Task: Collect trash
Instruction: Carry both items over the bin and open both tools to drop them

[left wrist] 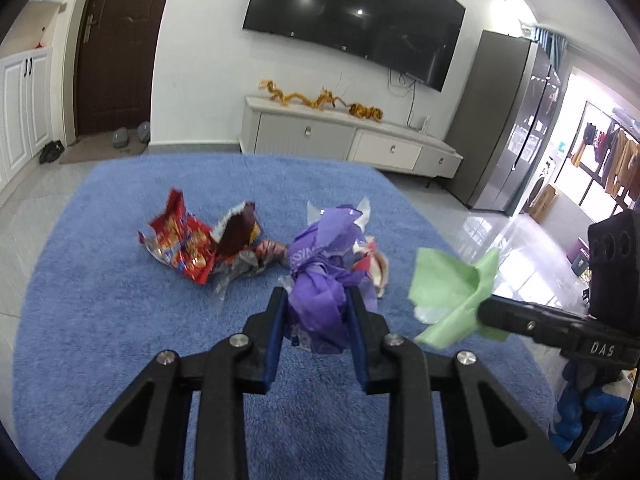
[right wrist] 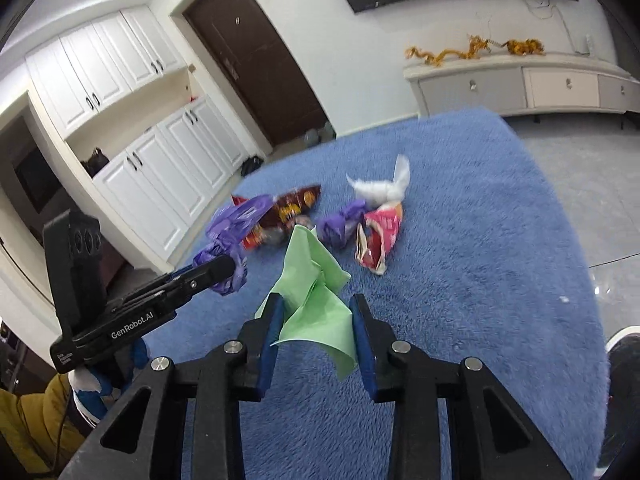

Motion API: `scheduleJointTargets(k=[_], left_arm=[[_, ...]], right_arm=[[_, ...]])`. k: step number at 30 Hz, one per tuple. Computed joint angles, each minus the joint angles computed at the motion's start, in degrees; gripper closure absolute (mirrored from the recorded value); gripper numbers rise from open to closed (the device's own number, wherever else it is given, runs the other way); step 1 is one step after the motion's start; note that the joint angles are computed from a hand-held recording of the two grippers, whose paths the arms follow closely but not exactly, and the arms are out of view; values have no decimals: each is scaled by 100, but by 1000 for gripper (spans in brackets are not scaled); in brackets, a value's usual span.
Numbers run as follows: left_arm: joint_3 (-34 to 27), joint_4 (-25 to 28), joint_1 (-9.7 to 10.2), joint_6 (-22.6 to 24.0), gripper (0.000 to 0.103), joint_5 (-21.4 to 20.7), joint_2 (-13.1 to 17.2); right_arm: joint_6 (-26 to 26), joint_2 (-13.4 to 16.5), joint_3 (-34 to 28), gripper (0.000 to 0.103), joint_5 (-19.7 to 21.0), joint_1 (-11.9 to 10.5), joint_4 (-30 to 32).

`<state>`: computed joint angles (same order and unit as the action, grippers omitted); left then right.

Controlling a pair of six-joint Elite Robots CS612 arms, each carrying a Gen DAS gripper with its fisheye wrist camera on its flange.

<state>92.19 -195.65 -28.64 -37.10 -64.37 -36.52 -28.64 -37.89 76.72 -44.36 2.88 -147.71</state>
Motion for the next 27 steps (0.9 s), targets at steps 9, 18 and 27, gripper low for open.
scheduleJointTargets(k=[9, 18, 27], left_arm=[[-187, -235, -218, 597, 76, 49, -121], [-1534, 656, -408, 1415, 75, -866, 360], [-3637, 2356, -621, 2181, 75, -1696, 1336]], right_arm=[[1042, -324, 552, 71, -1, -363, -1620], [2098, -377, 817, 71, -1017, -848, -3105], [2915, -115, 686, 71, -2266, -1169, -3302]])
